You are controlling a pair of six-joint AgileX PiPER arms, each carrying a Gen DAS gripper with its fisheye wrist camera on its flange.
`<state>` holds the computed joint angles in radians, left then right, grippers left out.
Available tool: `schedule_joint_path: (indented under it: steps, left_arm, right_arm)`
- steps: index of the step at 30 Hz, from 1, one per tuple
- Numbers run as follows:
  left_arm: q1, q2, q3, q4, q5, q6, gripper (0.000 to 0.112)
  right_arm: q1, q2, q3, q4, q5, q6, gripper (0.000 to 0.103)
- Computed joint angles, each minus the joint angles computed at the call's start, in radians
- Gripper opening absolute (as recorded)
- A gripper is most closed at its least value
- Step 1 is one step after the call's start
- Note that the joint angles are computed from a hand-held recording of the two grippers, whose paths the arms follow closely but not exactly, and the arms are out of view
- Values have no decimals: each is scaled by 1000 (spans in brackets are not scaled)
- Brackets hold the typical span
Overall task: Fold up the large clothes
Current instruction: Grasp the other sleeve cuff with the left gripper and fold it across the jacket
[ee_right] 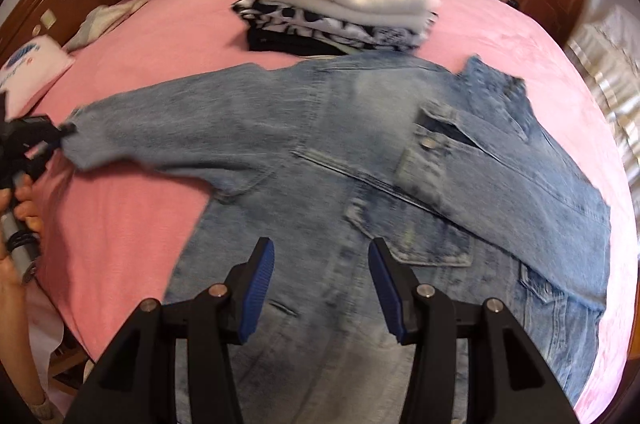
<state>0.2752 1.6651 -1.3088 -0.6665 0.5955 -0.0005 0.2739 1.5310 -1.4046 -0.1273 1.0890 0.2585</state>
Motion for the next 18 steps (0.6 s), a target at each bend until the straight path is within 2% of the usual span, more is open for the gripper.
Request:
schedule_joint_path:
  steps: [3,6,9,11,14,15,17,18]
  left_arm:
    - [-142,-54,-66,75,3,-42,6]
    - [-336,-51,-167,154,25,-93,6]
    - [-556,25,-291,280,68,-170,6]
    - [-656,86,-350,334,92,-209,6]
    - [-766,203,-429,341,159,-221,7]
    - [-794,237,-445,358,185,-237,9]
    - [-823,296,-469,361,232,-241,23]
    - [-832,318,-466,351,249,-234,36]
  right_arm:
    - [-80,-30,30,46,-3,-33,49]
    - [-174,-75,65,98,-13,-86,49]
    - [-281,-122,94,139,-25,-145,49]
    - [-367,-143,110,173,-29,-197,49]
    - [-494,-164,140,214,-35,-276,49]
    - [-533,-166,146,225,-35,-301,49]
    - [-613,-167,165,255,-31,-358,49]
    - [-653,-163,175,272,-27,-387,49]
